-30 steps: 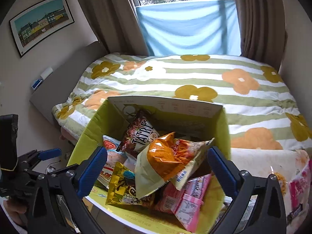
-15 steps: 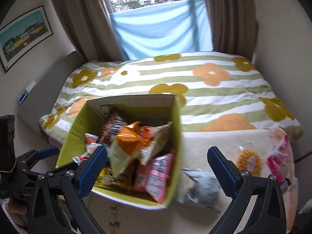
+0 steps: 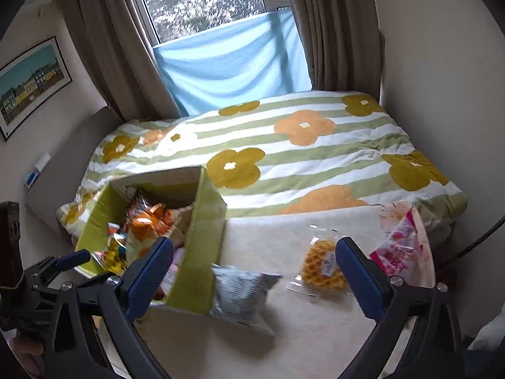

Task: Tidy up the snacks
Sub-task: 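Open both tools to drop the packs into the box and withdraw, then grasp the grey printed bag with the left tool while the right tool grasps the waffle pack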

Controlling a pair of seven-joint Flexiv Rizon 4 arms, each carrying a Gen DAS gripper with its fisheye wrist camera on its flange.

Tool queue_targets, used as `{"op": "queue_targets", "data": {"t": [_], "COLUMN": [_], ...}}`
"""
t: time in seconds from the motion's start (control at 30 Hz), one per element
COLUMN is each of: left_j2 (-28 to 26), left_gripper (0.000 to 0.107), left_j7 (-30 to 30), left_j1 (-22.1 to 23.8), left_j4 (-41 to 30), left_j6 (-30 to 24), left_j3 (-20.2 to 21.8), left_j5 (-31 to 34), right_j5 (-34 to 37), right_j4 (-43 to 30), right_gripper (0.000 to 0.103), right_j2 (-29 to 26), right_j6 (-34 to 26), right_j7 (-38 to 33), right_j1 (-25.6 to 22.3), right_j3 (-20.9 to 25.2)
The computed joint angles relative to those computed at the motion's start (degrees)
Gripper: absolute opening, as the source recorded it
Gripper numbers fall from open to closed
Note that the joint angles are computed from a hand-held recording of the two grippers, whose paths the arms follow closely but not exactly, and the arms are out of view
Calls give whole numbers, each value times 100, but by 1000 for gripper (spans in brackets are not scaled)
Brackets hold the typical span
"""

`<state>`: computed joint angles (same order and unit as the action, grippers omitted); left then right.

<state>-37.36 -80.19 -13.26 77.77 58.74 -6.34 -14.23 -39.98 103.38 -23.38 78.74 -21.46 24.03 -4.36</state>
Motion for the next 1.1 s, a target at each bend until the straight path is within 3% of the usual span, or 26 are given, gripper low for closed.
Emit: {"op": "queue_targets", "data": {"t": [0.13, 0.23, 0.43, 0.53, 0.7, 0.9, 1.1], "left_j2": [-129, -257, -546, -745, -1117, -1768, -2256], "left_gripper": [103, 103, 103, 103, 101, 91, 86], "left_j7": [-670, -1395, -2534, -2804, -2823, -2804, -2832], "left_j1": [-468, -825, -1324, -1568, -1688, -1988, -1919], "left_j4": [-82, -212, -533, -861, -1432, -2422, -3223], "left_j6": [200, 305, 249, -63, -561, -1303, -2127], "left_j3": [244, 518, 934, 1134, 1160, 1482, 1446], "left_j5": [301, 602, 1268, 1748, 2248, 2982, 3106], "right_j5": [726, 1617, 2460, 2508, 3100, 3366, 3600], "right_j4": [168, 173, 273, 405, 58, -168, -594], "right_gripper": [102, 102, 102, 102, 102, 102, 102], "right_j2": [65, 89, 42, 3, -309, -635, -1006], "right_j6": [-43, -410, -395, -93, -374, -571, -948], "right_j7": [-1111, -2361, -3539, -3481, -4008, -4014, -4105], "right_j1": [-613, -1147, -1382, -1247, -1545, -1410, -1443], "right_j3": [619, 1233, 1306, 1007, 1366, 1277, 1415]}}
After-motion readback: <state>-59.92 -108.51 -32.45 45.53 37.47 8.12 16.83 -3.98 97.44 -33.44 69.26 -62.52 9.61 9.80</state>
